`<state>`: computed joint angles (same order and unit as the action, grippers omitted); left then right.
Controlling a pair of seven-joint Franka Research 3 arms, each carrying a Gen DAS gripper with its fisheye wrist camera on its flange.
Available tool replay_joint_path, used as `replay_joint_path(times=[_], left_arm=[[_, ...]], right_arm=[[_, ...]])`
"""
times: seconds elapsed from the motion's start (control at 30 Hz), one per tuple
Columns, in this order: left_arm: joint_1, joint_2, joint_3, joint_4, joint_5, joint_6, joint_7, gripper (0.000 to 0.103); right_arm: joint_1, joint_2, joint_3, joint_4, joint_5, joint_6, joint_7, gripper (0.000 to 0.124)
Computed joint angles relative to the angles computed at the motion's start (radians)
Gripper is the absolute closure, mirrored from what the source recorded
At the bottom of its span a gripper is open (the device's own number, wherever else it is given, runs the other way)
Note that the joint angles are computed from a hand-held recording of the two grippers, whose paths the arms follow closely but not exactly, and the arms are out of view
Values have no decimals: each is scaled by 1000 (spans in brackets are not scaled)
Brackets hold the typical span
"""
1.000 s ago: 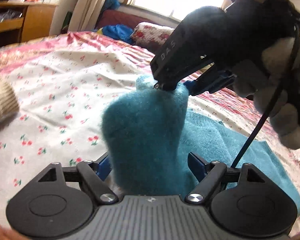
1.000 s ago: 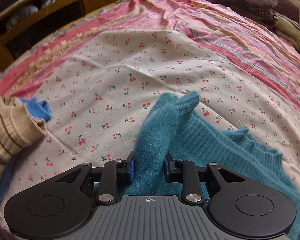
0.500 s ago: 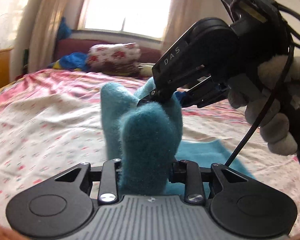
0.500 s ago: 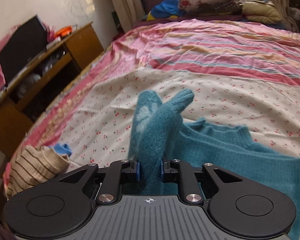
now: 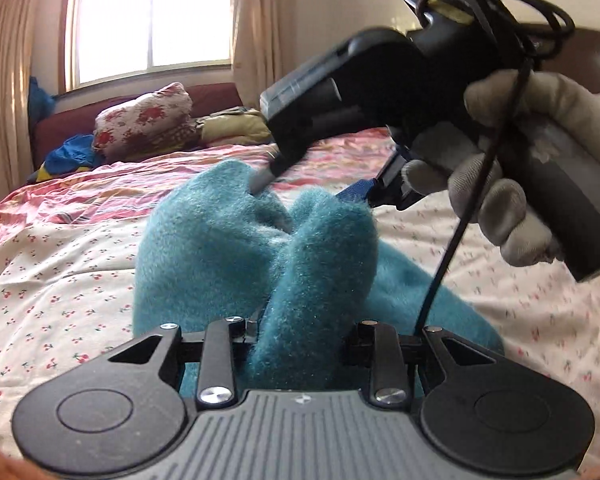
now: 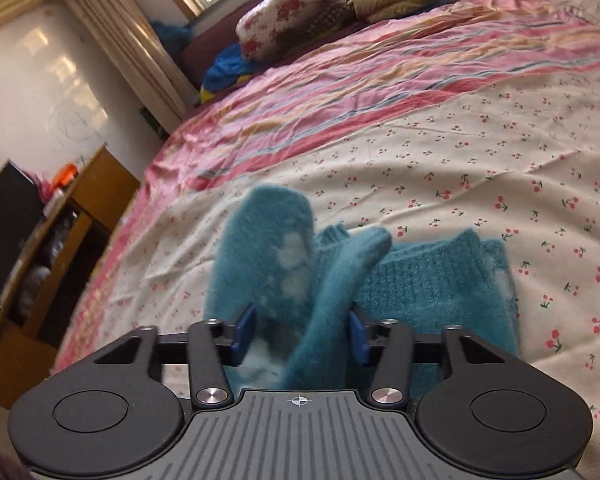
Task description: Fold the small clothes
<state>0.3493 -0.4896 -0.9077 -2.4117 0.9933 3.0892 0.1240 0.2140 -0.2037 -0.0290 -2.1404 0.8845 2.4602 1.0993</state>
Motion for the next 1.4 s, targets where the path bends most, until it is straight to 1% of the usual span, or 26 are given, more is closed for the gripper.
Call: replay_joint_path(times=[0.03,0.07,0.1,0.17,0.2,0.27,0.33,0.4,0.43,0.47,0.53,0.63,0.7,0.73,0.77,0.83,0.87,0.93,1.0,1.1,1.13,1.2,1.23,1.3,1.37,1.4], left_arm=[[-11,11,6,1,7,-9,6,68],[-21,25,7,9,17,-27,10,68],[-65,19,17,4,9,-63,20,68],[-82,38,16,19,41,-102,26,68],[-92,44,22,21,55,-110,24,68],[-104,59,31,27,83,-115,1,68],[-123,61,52,23,109,-116,-24,68],[-136,68,61,24,144,-126,-50,68],[-140,74,60,29,164,-137,-64,68],[-148,85,58,36,180,-156,-71,68],[-172,104,64,47,199,-194,-75,68],[-216,127,94,56,208,-228,-68,68],[-248,140,118,59,206,-246,-58,67],[-263,146,127,63,207,-257,-54,67],[-279,152,138,66,206,-269,-47,67],[-319,146,171,66,192,-282,-25,67],[-328,128,180,61,214,-278,-49,67],[-342,99,200,54,277,-244,-109,61],[-359,118,215,65,312,-229,-136,60],[-422,236,238,105,231,-288,-9,60],[-441,265,241,116,212,-322,27,61],[-464,273,228,126,280,-384,18,61],[-478,271,232,125,297,-397,21,61],[-503,271,255,123,301,-397,16,61],[-524,276,283,122,301,-388,-1,61],[-536,280,294,125,299,-388,-8,61]], right_arm=[[0,6,-3,2,2,-9,-8,54],[-1,11,4,-2,-16,1,-1,54],[-2,20,13,0,-44,7,13,54],[-7,41,35,14,-147,6,68,54],[-10,36,42,2,-189,29,90,53],[-10,20,30,-15,-191,37,86,54],[-19,-22,30,-60,-201,101,113,54],[-11,-76,26,-115,-199,191,84,53],[3,-95,12,-130,-175,208,55,52],[26,-105,-17,-128,-128,181,11,52],[44,-91,-53,-94,-76,61,-31,55],[18,-39,-11,-67,-149,27,19,56],[19,7,-11,-35,-117,-18,32,55],[21,20,-12,-29,-79,-31,21,64],[19,22,-9,-30,-59,-35,18,81],[13,0,-8,-39,-32,-31,-9,97],[12,-29,-16,-57,1,-30,-50,101],[5,-73,-38,-82,50,-40,-103,102],[-12,-91,-44,-102,45,-38,-92,102],[-43,-34,-24,-92,-47,-35,15,102],[-46,-23,-28,-91,-42,-42,32,101],[-50,-36,-50,-96,17,-77,20,95],[-53,-58,-50,-114,31,-61,9,94],[-54,-114,-53,-164,59,-7,-38,90],[-56,-131,-74,-178,77,-22,-48,80],[-57,-125,-80,-174,78,-41,-48,80]])
